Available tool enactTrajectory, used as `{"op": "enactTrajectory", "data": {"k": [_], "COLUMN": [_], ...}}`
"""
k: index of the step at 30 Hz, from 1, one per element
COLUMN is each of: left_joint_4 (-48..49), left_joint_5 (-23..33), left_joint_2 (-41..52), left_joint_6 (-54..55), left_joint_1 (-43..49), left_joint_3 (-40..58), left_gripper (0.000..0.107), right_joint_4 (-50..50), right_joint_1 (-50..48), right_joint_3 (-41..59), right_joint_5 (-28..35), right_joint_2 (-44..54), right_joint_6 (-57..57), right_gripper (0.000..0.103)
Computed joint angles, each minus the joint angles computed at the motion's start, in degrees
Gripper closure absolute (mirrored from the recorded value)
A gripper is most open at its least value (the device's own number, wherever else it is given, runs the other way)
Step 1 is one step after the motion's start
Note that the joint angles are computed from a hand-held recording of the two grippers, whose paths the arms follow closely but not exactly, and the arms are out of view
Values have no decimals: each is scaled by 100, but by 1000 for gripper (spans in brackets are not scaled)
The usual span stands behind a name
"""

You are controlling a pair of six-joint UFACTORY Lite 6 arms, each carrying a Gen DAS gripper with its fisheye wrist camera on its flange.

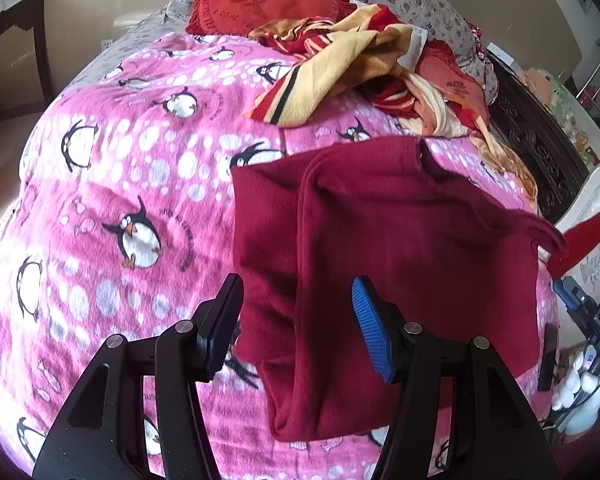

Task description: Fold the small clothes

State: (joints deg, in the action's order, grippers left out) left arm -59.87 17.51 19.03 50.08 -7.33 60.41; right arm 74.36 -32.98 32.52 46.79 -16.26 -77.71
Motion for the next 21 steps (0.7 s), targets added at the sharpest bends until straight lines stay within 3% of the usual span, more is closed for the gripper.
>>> {"op": "enactTrajectory", "data": {"k": [8, 11, 14, 18, 21], "left_joint_4": [-1133, -974, -626, -505, -421], "left_joint_5": [-43, -109, -141, -227, 3], "left_joint_2": [-293, -337, -311, -233, -142], "left_joint_6": [1331, 1270, 1027, 860, 623], "left_joint_1": [-116, -278, -429, -521, -387], "left_joint_3": [-767, -805, -794, -797, -747], "left_gripper": [50, 51, 71, 81, 81], "right_joint_4": [-762, -1008, -1154, -1050, -1092], "right_joint_1": [-411, -274, -69, 3, 41], "right_joint_3": [-550, -771, -921, -1022, -1027], "right_joint_5": [-31, -239, -471, -529, -599], "right_joint_2": [79, -206, -424, -555, -543], "right_joint_6": [-77, -30, 12, -127, -81], "right_gripper": [57, 57, 57, 65, 67]}}
